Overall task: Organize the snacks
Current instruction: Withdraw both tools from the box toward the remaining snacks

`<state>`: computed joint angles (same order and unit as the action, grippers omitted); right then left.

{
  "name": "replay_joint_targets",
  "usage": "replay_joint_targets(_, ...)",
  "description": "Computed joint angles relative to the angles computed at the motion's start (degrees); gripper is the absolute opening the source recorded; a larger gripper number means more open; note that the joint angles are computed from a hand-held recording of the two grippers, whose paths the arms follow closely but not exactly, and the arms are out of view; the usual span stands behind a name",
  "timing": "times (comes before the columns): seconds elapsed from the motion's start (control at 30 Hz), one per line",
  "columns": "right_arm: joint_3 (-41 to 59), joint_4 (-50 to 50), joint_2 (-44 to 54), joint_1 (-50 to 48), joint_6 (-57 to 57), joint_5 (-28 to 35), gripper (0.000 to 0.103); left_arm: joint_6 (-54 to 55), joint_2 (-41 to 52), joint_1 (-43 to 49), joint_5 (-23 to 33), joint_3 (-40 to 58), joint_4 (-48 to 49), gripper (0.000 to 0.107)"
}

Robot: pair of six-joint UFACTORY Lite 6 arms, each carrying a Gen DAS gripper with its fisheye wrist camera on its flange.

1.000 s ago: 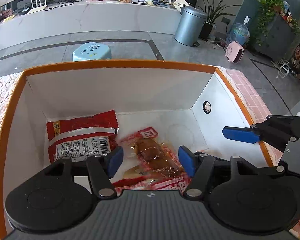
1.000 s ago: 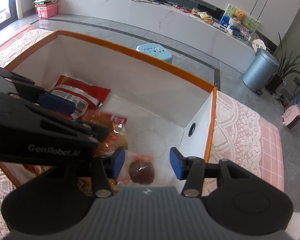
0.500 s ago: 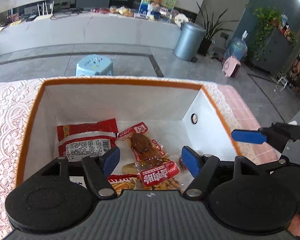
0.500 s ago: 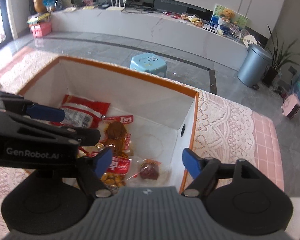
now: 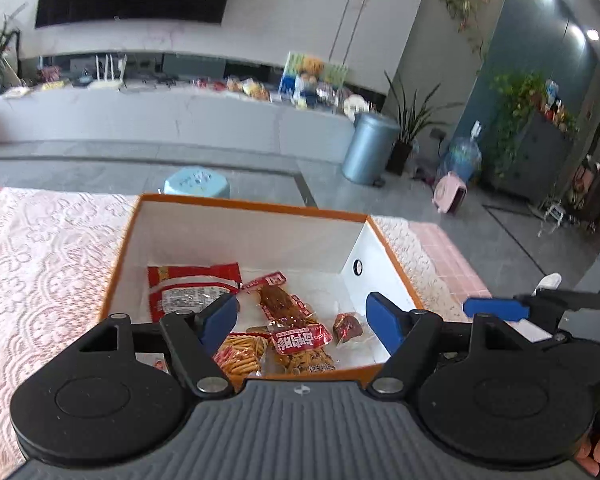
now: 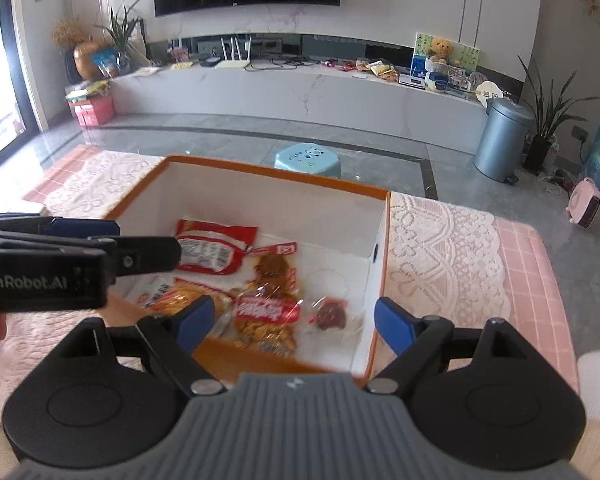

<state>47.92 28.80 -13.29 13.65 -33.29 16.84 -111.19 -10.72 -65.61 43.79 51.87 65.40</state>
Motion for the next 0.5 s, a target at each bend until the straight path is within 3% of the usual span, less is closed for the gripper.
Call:
replay_joint_targets(0.17, -10.0, 5.6, -12.3, -1.2, -2.3, 1.7, 0.085, -4.8, -1.9, -10.5, 11.3, -0.5, 2.4, 0.087)
replay_joint_targets(0.3, -18.9, -0.5, -23.7, -0.2, 5.0, 1.1, 0.085, -8.4, -2.6, -17.2, 16.3, -1.6, 3.6, 0.088)
replay_joint_targets(0.5, -31.7, -11.6, -44.2, 1.2, 19.0, 4.5, 0.085, -12.1, -2.8, -21.6, 16.8, -4.1, 1.9, 0.088)
